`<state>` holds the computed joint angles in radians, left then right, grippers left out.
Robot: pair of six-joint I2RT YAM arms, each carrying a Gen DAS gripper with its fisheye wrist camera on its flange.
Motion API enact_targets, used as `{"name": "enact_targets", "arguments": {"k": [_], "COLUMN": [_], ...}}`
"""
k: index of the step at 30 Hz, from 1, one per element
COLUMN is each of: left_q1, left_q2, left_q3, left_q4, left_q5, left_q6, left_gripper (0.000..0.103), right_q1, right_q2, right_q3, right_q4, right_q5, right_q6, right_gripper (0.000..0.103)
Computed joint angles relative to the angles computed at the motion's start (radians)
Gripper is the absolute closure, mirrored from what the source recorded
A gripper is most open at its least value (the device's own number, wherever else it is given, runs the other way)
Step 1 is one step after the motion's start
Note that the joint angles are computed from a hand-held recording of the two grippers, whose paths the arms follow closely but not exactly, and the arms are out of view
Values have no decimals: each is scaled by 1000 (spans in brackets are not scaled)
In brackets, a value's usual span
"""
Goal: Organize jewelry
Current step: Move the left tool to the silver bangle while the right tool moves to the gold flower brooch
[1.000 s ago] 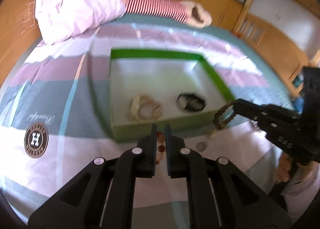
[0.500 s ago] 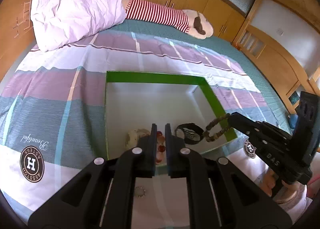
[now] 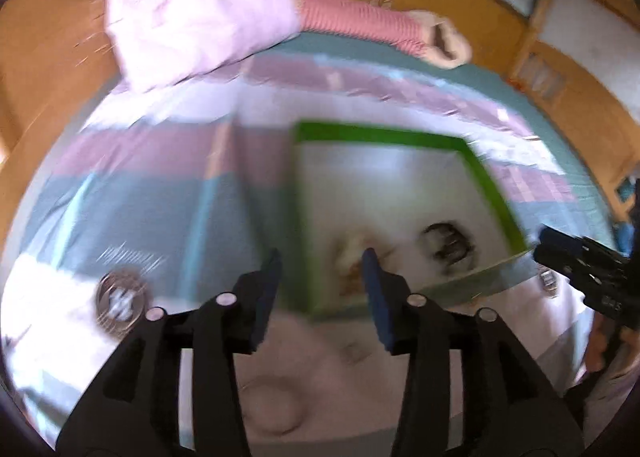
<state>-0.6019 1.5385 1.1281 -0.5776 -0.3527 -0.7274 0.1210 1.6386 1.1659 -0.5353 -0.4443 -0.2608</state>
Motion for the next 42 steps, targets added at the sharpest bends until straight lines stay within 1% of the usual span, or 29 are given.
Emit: {"name": "enact_targets", "arguments": {"k": [1,2,3,4,6,9,12,16,23,28,29,30,35,38,40,42], "left_q1": [9,12,14,7,-17,-63,-91,-90,-35,-31,-31,-31,-33,-69,-83,-93], "left_q2": [-17,-25,-24,-10,15,85,137,184,209,226,226,225,205,150,142,187], "left_q3": [-38,-73,-90,-106,-114,-75,-47,-21,-31,-29,-30,-32,-46,-60,-53,-15], "left_q4": [-11,-20,-29,-50,-60,-89,-106,-140,-151,-151,-151,-149,-113,-52,8,26], "left_q5": [14,28,39,51,54,48,47,50,95,100,99,96,86,47,67,91], "left_q6": [-27,-55,-72,-100,-113,-107,-99,-113,-116,-105,-103,-100,-86,-60,-12,16], "left_gripper": [58,57,55,53,41,38,33,32,32,32,36,42,43,43,43,42], "right_q1": [27,44,72,84,98,116,108,101,97,102,102,102,108,108,109,106], "right_q2": [24,37,69,90,134,138,138,146,165,179,179,181,187,187,192,205], "right_q3": [4,2,-1,-4,-5,-39,-42,-34,-10,7,7,8,11,11,15,26], "right_q4": [-33,-35,-34,-31,-22,25,23,18,3,-5,-6,-6,-6,-6,-7,-15], "right_q5": [65,103,168,196,238,298,281,287,291,295,295,294,296,299,308,326], "right_q6": [-26,-28,-27,-23,-1,-3,-2,-2,12,12,11,10,8,11,16,28], "right_gripper": [53,53,53,53,53,53,53,53,53,53,53,53,53,53,53,53]}}
